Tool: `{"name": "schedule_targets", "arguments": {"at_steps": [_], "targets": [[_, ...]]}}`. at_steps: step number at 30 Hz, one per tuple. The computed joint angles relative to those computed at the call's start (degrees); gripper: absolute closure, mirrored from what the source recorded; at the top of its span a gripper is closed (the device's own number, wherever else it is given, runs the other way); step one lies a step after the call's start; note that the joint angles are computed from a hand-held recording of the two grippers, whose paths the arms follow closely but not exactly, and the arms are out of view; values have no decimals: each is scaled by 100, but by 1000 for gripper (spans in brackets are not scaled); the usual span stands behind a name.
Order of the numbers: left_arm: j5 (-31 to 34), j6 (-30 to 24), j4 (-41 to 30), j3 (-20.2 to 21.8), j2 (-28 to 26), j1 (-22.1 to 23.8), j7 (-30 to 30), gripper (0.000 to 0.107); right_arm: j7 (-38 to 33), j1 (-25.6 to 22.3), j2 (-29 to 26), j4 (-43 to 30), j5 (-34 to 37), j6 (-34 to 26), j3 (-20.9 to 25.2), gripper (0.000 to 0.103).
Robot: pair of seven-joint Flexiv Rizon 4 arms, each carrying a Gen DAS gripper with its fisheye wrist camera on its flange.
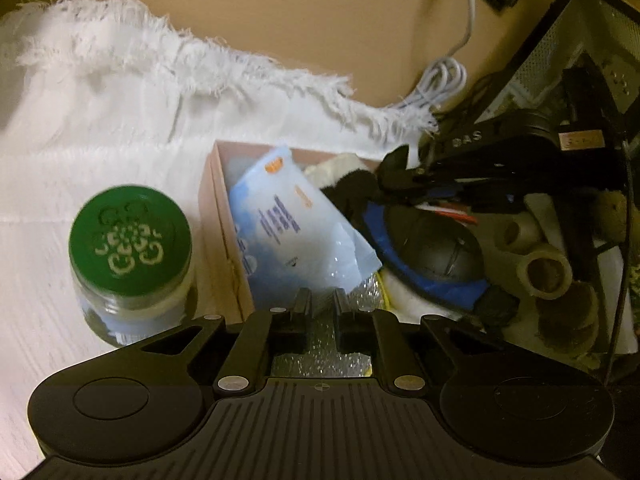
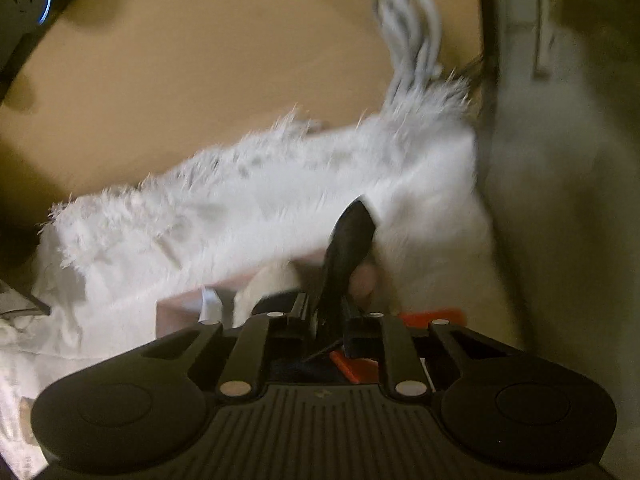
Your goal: Organize soft objects
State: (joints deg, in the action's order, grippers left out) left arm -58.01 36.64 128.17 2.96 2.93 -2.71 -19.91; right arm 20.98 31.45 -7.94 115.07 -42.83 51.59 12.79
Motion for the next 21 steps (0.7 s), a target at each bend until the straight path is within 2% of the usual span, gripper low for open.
{"name": "schedule_targets", "arguments": {"at_steps": [4,8,11,13,15,17,21], "targets": [[-6,34,27,5,14,-3,45,94,-504,104,-212,-305,129,-317,28,87],[-115,178,91,22,128,-31,163,94,-916,290,-191,-590,167,-964,58,84],[-442,550,280,35,332,-128,558,93,-669,462,29,-598,-336,-1265,107,67],[-711,831,428,49,485,-212,809,93,-409,560,154,-611,-699,-1467,182,44],[-888,981,551,97,615,-261,964,93,-179,701,246,-645,-1074,-1760,302,36],[-1137,1258,775,127,848,-344,1193,93,-180,851,274,-714,-1252,-2058,439,34],[-2106,2240,1436,61,1520,-684,1761,93,-312,1097,377,-518,-1687,-2189,656,19]]}}
